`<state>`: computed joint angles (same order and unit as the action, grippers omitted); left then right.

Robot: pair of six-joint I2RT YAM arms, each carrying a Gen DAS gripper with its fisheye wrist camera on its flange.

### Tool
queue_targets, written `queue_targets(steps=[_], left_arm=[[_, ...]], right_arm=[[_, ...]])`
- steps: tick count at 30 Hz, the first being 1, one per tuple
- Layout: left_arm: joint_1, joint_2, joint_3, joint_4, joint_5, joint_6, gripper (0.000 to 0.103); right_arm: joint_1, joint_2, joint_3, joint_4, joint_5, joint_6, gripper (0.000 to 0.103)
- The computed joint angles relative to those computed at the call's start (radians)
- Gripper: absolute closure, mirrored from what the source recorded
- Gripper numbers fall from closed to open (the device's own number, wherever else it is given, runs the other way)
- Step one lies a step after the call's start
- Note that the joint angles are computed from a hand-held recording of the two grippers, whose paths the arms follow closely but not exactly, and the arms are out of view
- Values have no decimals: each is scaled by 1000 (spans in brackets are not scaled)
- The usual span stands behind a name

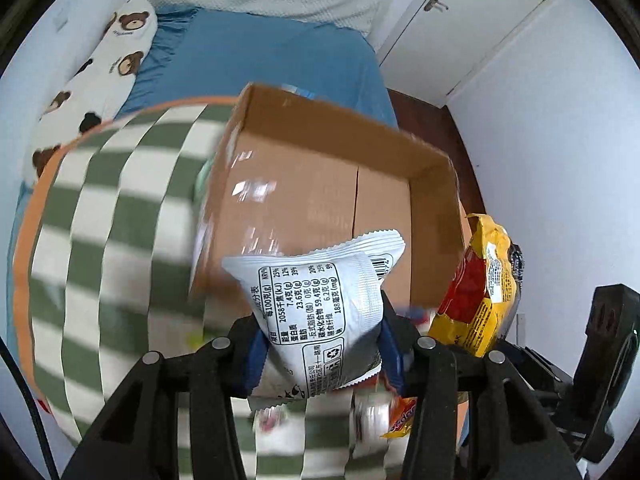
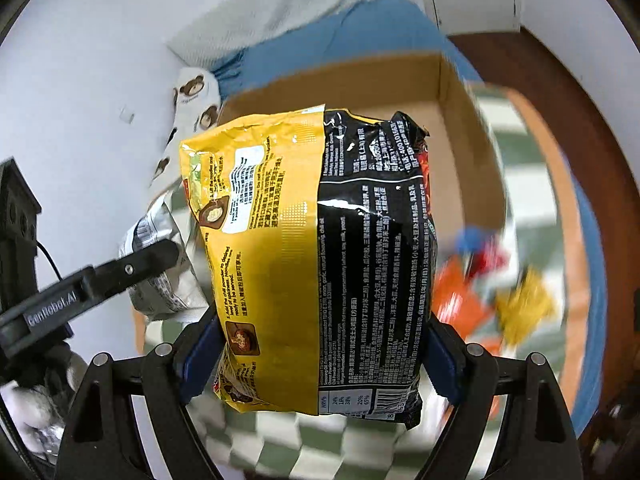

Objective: Organize snacks
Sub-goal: 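Carry both packets into the cardboard box and open both tools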

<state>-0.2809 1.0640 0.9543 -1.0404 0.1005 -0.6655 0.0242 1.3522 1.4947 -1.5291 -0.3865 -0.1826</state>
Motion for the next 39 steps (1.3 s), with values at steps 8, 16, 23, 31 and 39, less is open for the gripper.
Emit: queue_targets(steps=[8,16,23,31,39], left_arm=[[169,604,201,206,68,165,58],[165,909,360,232,62,199,58],[135,975,405,225,38,172,57],[88,923,353,242,-18,135,15],[30,811,266,270,-63,77,15]], right_arm=[[124,471,203,193,94,93,14],[139,666,192,299,148,67,14],[115,788,257,301,172,28,14],[63,839,283,324,172,-32,5],[14,710,183,365,186,-70,5]])
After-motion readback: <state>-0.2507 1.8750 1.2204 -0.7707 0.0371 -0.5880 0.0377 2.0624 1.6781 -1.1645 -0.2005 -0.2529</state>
